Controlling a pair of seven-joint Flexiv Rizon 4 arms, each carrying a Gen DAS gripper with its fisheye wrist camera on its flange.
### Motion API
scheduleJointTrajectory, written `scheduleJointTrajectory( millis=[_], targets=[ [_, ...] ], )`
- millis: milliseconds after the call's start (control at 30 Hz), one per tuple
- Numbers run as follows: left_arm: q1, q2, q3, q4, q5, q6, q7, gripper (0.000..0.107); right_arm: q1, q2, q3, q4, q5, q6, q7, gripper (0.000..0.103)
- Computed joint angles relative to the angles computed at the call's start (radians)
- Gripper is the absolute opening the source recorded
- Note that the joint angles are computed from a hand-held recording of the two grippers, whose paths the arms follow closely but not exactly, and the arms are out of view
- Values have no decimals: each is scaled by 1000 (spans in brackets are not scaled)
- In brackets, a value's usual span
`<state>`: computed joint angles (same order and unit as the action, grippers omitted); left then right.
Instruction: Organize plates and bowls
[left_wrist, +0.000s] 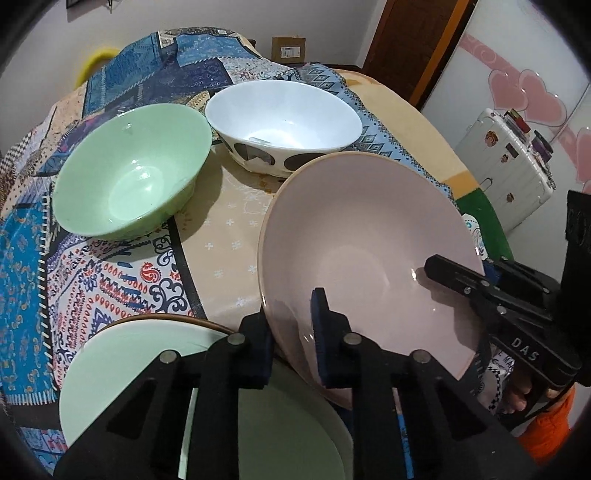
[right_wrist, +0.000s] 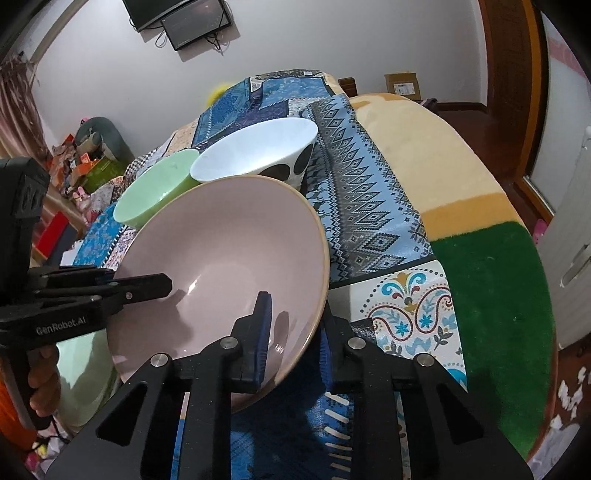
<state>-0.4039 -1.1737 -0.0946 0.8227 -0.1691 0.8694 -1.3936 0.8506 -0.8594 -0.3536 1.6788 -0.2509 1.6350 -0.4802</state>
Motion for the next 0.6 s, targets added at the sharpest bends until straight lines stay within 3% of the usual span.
scheduleJointTrajectory(
  millis=[167,600],
  targets=[
    [9,31,-12,51,-9,28,-4,18,12,11,-11,6,0,-4,6,21],
    [52,204,-54,329,-39,230,36,18,152,46,-160,46,22,23,16,21]
  ],
)
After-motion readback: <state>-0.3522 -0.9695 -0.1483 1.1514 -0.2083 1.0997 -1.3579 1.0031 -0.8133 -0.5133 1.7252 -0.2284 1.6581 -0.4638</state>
